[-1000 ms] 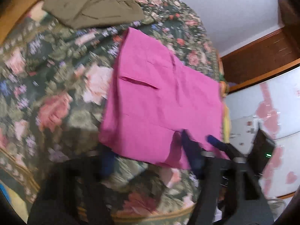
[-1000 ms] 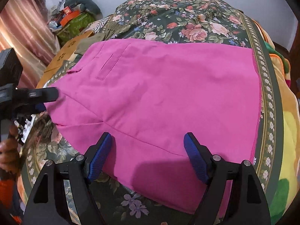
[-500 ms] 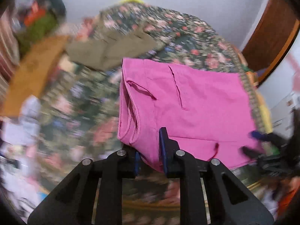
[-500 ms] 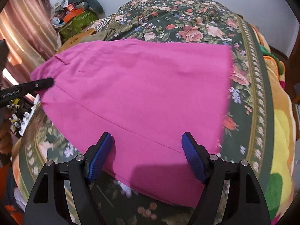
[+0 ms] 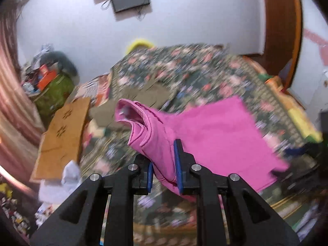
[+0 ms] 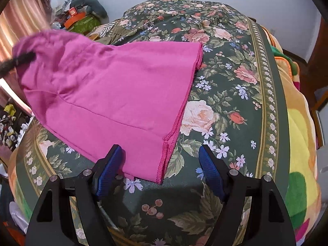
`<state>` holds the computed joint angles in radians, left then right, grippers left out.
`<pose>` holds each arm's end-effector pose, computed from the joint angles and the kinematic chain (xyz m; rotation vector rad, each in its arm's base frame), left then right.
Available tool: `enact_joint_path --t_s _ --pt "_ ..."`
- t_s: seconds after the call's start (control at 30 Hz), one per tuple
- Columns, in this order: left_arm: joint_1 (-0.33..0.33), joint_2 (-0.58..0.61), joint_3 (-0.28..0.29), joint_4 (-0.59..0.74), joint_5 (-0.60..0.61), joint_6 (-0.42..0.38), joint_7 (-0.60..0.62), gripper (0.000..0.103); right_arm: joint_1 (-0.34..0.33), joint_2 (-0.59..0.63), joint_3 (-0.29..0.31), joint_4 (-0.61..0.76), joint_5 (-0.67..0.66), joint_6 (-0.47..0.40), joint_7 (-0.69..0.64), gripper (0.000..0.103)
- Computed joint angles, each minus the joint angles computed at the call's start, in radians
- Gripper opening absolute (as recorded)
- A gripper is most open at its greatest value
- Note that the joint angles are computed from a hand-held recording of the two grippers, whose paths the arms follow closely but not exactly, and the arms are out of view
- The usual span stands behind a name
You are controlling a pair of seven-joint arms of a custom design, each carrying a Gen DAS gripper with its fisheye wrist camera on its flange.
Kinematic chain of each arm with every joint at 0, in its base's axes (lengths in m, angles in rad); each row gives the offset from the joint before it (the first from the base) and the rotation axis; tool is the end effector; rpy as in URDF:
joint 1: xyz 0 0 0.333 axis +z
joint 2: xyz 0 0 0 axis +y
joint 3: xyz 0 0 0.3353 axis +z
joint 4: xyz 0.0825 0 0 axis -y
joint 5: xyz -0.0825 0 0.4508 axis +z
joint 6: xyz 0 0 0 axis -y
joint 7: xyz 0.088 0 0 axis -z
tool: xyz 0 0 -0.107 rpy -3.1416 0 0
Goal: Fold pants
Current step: 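Grasp the folded pink pants edge with the left tool and lift it up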
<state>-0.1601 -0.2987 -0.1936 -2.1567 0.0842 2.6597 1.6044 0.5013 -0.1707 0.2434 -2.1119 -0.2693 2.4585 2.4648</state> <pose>0.5353 -0.2120 0.6143 -1.3036 2.1031 -0.7473 0.4403 0.4148 0.5385 -1.8662 1.8231 -0.3257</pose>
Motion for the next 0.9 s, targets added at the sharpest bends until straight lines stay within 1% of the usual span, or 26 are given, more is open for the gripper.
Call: enact_joint_path --t_s 0.07,0.1,0.17,0.23,0.3,0.4,0.57,0.73,0.9 --pt "-0.051 0.027 0.022 0.048 -0.088 -0.015 0.065 0.018 0.0 -0.001 0.0 0.0 -0.002 0.003 0.0 0.073" --pt "-0.065 0.037 0.025 0.067 -0.121 -0.024 0.087 0.018 -0.001 -0.002 0.001 0.001 -0.008 0.001 0.003 0.073" --pt "-0.105 0.068 0.039 0.116 -0.222 -0.061 0.16 0.017 -0.006 -0.013 0.005 -0.001 -0.029 -0.005 0.024 0.073" --pt "-0.122 0.099 0.037 0.159 -0.297 -0.104 0.202 0.016 -0.014 -0.035 0.007 -0.016 -0.048 0.004 0.048 0.073" --pt "-0.128 0.126 0.025 0.19 -0.345 -0.141 0.221 0.016 -0.028 -0.072 0.009 -0.043 -0.068 0.021 0.087 0.074" --pt "-0.13 0.164 -0.001 0.223 -0.367 -0.182 0.232 0.015 -0.047 -0.119 0.014 -0.079 -0.077 0.035 0.123 0.074" --pt "-0.14 0.215 -0.024 0.262 -0.43 -0.267 0.264 0.015 -0.071 -0.166 0.026 -0.117 -0.079 0.015 0.152 0.074" --pt "-0.145 0.262 -0.05 0.277 -0.409 -0.313 0.255 0.015 -0.079 -0.206 0.029 -0.161 -0.056 0.004 0.165 0.074" --pt "-0.15 0.287 -0.064 0.275 -0.367 -0.352 0.25 0.015 -0.082 -0.232 0.036 -0.184 -0.041 -0.003 0.167 0.074"
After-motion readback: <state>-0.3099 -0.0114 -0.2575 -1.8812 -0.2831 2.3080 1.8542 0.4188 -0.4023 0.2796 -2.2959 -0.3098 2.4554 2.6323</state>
